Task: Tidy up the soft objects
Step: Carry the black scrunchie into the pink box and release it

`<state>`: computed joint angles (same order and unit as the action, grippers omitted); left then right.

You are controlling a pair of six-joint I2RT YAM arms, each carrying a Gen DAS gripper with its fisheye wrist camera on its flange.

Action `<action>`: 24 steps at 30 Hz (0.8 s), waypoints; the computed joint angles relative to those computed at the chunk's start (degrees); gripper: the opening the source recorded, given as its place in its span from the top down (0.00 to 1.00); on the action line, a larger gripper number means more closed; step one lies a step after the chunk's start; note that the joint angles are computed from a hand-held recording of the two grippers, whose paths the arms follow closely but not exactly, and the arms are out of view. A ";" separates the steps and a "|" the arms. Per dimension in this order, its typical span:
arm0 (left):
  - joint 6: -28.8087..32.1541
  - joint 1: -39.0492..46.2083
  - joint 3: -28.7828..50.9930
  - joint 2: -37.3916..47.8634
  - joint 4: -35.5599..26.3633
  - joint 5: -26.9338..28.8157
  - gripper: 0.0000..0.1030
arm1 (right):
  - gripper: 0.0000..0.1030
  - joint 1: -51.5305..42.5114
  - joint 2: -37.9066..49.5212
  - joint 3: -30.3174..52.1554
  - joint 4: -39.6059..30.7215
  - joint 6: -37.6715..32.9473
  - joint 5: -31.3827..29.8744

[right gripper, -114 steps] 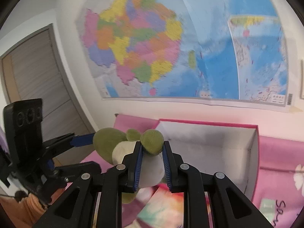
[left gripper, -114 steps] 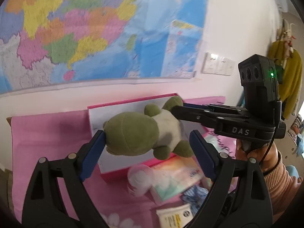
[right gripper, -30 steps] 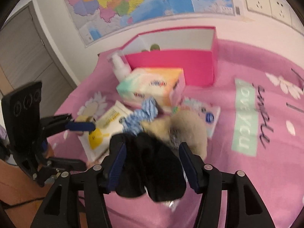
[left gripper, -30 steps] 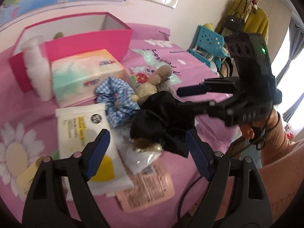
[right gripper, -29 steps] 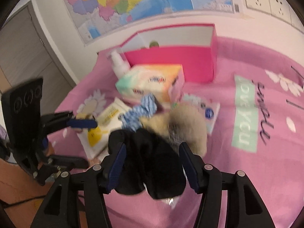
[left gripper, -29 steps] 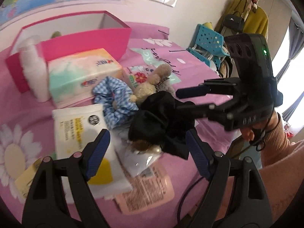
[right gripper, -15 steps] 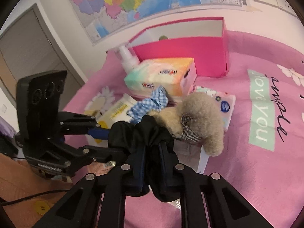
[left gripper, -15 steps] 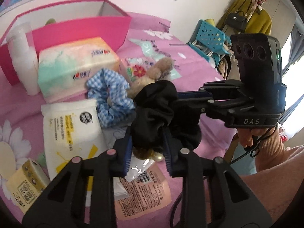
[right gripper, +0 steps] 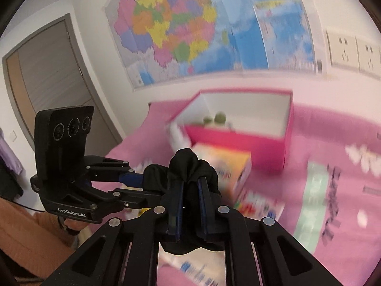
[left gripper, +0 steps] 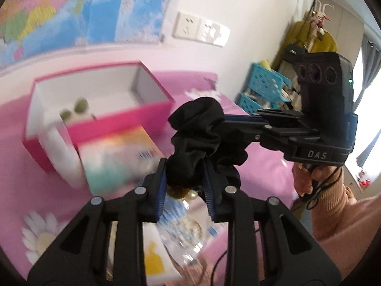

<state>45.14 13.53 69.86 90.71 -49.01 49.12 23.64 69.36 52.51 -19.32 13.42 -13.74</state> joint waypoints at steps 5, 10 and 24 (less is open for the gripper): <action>-10.32 -4.07 6.42 3.39 6.69 -3.62 0.70 | 0.89 -3.72 6.92 7.89 1.04 -2.66 -1.22; -17.66 -7.56 14.39 9.58 9.96 -9.13 0.70 | 0.89 -6.19 16.33 17.49 1.39 -4.29 -0.32; -26.61 -12.54 29.76 24.99 7.42 -17.95 0.70 | 0.90 -11.11 34.80 33.30 -0.37 -2.90 0.21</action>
<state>18.53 0.99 99.62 115.69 -41.59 31.17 12.53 104.16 85.81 -19.69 10.52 -13.53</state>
